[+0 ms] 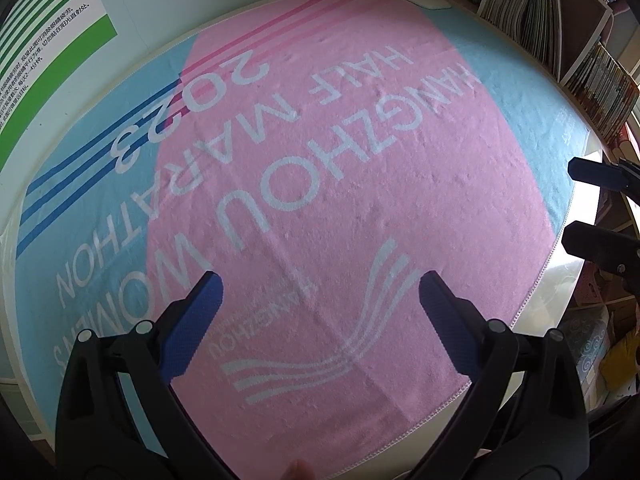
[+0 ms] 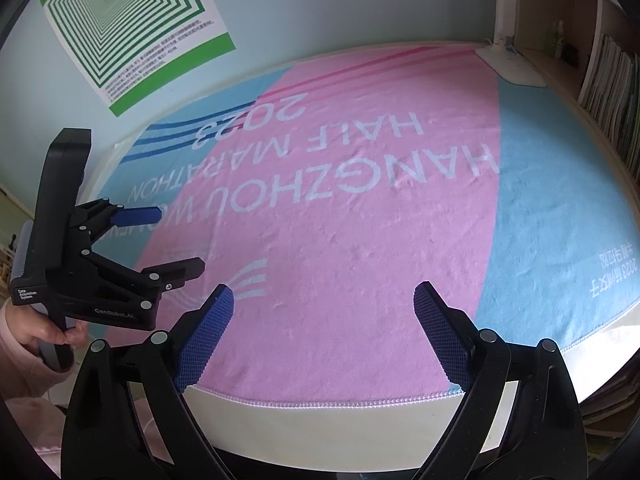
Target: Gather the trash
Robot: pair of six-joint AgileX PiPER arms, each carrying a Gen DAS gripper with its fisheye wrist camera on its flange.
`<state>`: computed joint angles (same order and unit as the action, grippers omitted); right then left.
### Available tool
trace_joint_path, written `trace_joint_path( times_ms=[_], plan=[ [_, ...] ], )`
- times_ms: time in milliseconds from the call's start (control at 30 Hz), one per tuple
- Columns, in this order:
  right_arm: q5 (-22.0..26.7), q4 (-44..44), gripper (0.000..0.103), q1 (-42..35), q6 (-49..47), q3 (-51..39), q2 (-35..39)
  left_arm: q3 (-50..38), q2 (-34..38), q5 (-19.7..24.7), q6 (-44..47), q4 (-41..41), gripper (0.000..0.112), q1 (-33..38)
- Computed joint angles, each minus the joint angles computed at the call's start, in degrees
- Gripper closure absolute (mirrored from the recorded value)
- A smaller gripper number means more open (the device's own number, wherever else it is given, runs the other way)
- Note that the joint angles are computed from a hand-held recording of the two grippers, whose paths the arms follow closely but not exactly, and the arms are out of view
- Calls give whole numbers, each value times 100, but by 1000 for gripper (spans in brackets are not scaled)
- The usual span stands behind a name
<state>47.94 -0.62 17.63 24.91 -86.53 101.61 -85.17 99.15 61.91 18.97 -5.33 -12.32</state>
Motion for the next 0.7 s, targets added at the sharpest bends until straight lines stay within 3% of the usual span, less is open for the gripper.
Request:
trace_joint_path(
  times_ms=[700],
  plan=[
    [-28,82,12,-38,-72,25,31,-70,42,72,-42,1,16,21]
  ],
)
